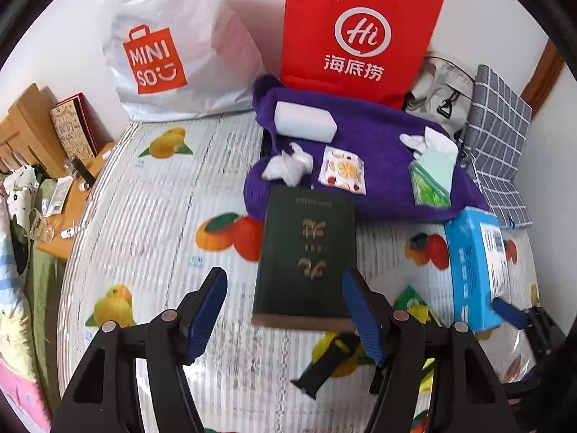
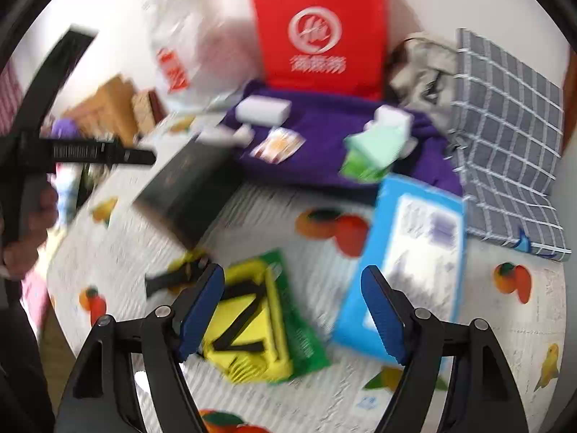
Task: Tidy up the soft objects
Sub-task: 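Move the right tool to the yellow mesh pouch and grasp it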
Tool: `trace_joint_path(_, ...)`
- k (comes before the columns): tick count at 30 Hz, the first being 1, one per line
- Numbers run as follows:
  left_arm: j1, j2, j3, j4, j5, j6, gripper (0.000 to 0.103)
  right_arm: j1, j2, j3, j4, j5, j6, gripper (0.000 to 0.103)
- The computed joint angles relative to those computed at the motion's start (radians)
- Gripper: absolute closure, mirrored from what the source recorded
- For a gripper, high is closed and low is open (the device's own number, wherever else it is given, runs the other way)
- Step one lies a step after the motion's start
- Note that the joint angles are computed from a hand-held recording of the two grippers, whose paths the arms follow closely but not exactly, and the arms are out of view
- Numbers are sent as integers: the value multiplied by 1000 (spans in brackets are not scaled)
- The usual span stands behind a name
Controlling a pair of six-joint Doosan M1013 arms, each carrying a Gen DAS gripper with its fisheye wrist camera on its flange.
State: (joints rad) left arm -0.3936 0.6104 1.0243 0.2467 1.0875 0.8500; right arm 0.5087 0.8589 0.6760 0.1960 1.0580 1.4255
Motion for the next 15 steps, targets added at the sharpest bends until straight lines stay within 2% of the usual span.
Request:
trace_joint_path(10,6,-23,72,-21,-21,8,38,38,30,5,-55,95,-23,23)
trace_joint_path(15,12,-22,87,-47,-42,21,38,42,44,-9,-55,111,-16,16)
